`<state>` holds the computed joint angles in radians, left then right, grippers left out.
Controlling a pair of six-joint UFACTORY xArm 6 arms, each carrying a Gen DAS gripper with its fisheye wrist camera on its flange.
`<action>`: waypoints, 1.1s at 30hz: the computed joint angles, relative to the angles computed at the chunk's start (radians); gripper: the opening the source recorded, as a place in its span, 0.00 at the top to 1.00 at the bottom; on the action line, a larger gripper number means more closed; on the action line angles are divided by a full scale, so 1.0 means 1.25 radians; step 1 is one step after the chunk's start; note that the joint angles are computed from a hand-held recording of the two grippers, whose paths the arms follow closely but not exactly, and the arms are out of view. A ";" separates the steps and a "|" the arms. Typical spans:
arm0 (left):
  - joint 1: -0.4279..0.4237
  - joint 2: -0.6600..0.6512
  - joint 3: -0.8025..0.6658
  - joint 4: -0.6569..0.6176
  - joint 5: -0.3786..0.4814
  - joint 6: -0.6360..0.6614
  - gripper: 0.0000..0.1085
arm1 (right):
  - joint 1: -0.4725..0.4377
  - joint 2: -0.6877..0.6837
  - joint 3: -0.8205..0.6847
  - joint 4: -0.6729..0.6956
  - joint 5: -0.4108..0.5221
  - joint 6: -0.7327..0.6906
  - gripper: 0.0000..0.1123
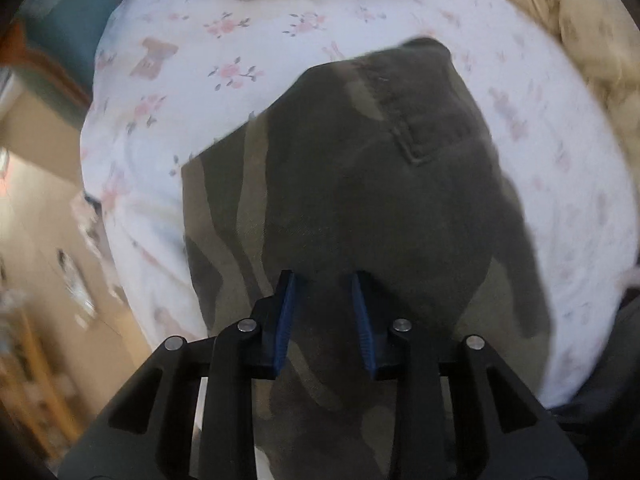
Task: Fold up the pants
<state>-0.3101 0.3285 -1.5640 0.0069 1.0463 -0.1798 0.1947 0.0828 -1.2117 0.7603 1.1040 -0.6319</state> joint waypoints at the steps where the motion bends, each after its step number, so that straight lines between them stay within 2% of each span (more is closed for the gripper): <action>1: -0.002 0.007 -0.010 0.006 0.009 -0.002 0.75 | -0.014 -0.011 0.006 0.015 0.009 -0.005 0.86; 3: 0.003 0.009 -0.024 -0.005 0.025 -0.019 0.75 | -0.065 -0.057 0.040 0.093 0.019 -0.028 0.74; 4: 0.006 0.008 -0.027 -0.013 0.029 -0.026 0.75 | -0.088 -0.082 0.061 0.124 0.010 -0.030 0.65; 5: 0.009 0.009 -0.028 -0.015 0.030 -0.027 0.75 | -0.112 -0.102 0.081 0.144 -0.008 -0.018 0.35; 6: 0.008 0.011 -0.031 -0.011 0.031 -0.025 0.75 | -0.137 -0.119 0.103 0.165 -0.040 0.009 0.12; 7: 0.003 0.017 -0.038 -0.003 0.031 -0.026 0.75 | -0.147 -0.129 0.121 0.186 -0.060 0.024 0.10; 8: 0.000 0.011 -0.030 0.005 0.027 -0.026 0.75 | -0.166 -0.128 0.138 0.213 -0.077 0.045 0.10; 10: -0.006 0.007 -0.025 0.016 0.024 -0.030 0.75 | -0.186 -0.091 0.130 0.220 -0.054 0.115 0.10; 13: -0.005 0.001 -0.013 0.018 0.013 -0.034 0.75 | -0.193 -0.008 0.113 0.294 -0.017 0.166 0.10; 15: -0.004 -0.003 -0.006 0.014 0.005 -0.031 0.75 | -0.160 0.018 0.130 0.333 -0.040 0.170 0.10; 19: 0.001 -0.008 0.004 0.004 -0.003 -0.031 0.73 | -0.113 -0.002 0.175 0.354 -0.068 0.160 0.10; 20: 0.001 -0.008 0.004 0.004 -0.003 -0.032 0.73 | -0.097 -0.012 0.179 0.346 -0.078 0.150 0.16; 21: 0.002 -0.007 0.002 0.005 -0.002 -0.034 0.73 | -0.082 -0.017 0.178 0.329 -0.103 0.151 0.27; 22: 0.003 -0.007 0.001 0.001 -0.001 -0.035 0.73 | -0.071 -0.037 0.191 0.321 -0.135 0.160 0.32; 24: 0.009 -0.009 0.000 -0.011 -0.004 -0.039 0.71 | -0.072 -0.056 0.193 0.317 -0.151 0.146 0.51; 26: 0.013 -0.016 0.003 -0.010 -0.014 -0.049 0.63 | -0.081 -0.075 0.186 0.326 -0.149 0.116 0.59; 28: 0.016 -0.023 0.007 0.012 -0.022 -0.078 0.48 | -0.100 -0.087 0.168 0.328 -0.152 0.097 0.62; 30: 0.022 -0.024 0.001 -0.006 -0.016 -0.089 0.48 | -0.129 -0.078 0.126 0.319 -0.151 0.074 0.65; 33: 0.033 -0.034 0.012 -0.091 -0.037 -0.055 0.48 | -0.190 -0.030 0.026 0.268 -0.139 0.066 0.66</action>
<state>-0.2692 0.2864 -1.5493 -0.1067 1.0003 -0.2488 -0.0422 0.0457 -1.1797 1.0948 0.9308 -0.5490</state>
